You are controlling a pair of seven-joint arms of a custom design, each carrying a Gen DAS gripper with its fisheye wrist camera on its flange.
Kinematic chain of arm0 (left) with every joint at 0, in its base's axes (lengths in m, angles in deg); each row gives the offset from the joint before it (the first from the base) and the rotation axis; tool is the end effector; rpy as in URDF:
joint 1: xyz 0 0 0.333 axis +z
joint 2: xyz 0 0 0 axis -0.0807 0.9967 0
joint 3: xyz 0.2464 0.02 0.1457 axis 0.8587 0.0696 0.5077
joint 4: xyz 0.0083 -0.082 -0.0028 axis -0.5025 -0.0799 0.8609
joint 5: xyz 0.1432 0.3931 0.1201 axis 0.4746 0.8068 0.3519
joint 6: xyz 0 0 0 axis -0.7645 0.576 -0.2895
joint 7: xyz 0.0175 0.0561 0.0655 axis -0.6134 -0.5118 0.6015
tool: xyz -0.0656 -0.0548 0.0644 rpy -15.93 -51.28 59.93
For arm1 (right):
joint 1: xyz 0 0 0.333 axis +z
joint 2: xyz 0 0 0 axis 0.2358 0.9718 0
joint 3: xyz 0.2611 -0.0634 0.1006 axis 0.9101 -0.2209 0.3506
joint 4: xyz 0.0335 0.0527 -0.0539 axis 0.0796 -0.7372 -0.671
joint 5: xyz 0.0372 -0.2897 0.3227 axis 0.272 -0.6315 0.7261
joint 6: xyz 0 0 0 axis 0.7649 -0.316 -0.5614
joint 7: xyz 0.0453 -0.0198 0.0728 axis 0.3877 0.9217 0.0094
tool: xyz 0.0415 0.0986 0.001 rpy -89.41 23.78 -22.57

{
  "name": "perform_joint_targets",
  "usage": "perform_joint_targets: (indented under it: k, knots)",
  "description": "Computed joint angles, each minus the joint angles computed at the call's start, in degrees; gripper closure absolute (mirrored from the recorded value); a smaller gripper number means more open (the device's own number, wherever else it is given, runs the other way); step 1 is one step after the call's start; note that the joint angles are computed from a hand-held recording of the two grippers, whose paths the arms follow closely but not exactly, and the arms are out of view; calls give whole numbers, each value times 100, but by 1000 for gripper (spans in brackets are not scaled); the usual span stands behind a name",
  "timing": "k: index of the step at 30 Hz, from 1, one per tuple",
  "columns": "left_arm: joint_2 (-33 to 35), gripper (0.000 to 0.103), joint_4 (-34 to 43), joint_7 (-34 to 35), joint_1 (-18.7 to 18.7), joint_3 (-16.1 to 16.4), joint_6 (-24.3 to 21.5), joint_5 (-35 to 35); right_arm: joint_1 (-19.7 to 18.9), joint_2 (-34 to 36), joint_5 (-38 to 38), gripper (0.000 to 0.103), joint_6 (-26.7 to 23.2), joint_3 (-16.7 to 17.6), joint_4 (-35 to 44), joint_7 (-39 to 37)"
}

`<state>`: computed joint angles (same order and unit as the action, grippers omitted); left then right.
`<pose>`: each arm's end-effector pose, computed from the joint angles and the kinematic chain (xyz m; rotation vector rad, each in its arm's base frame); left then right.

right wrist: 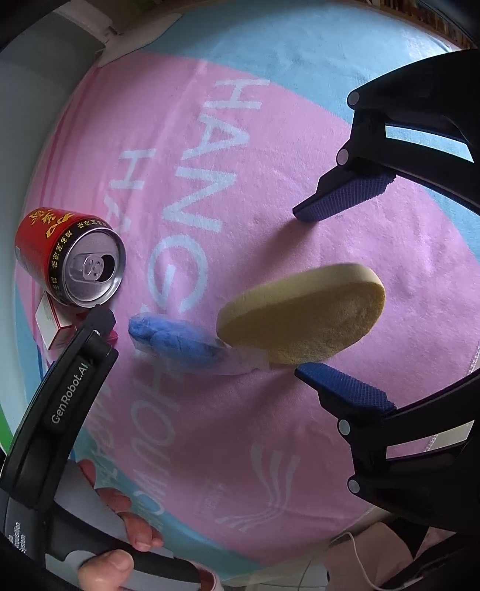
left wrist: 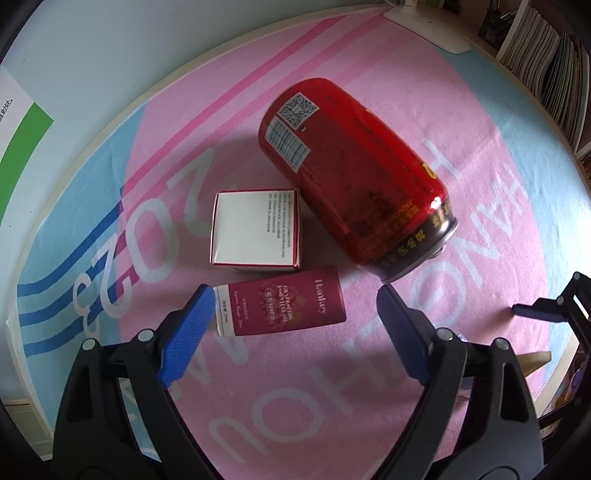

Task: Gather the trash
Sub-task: 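Grasp the maroon product box with the left tool while the right tool grasps the yellow sponge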

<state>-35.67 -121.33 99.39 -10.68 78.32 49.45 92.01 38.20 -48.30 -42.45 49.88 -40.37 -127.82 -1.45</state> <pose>0.7174 -0.1657 0.5286 -1.7542 2.3399 -0.2563 0.6303 0.3584 0.5029 -2.6108 1.2247 -0.0466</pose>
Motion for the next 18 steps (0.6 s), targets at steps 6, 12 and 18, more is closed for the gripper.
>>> perform_joint_targets:
  k: [6, 12, 18]
  knots:
    - [-92, 35, -133, 13, -43, 50, 137, 246, -152, -18, 419, 54, -286, 10, 132, 196]
    - [-230, 36, -293, 14, 58, 28, 119, 75, -388, -160, 990, 73, -405, 32, 9, 357]
    - [-317, 36, -339, 47, 73, 27, 104, 69, -538, -290, 1388, 85, -455, 56, -72, 318]
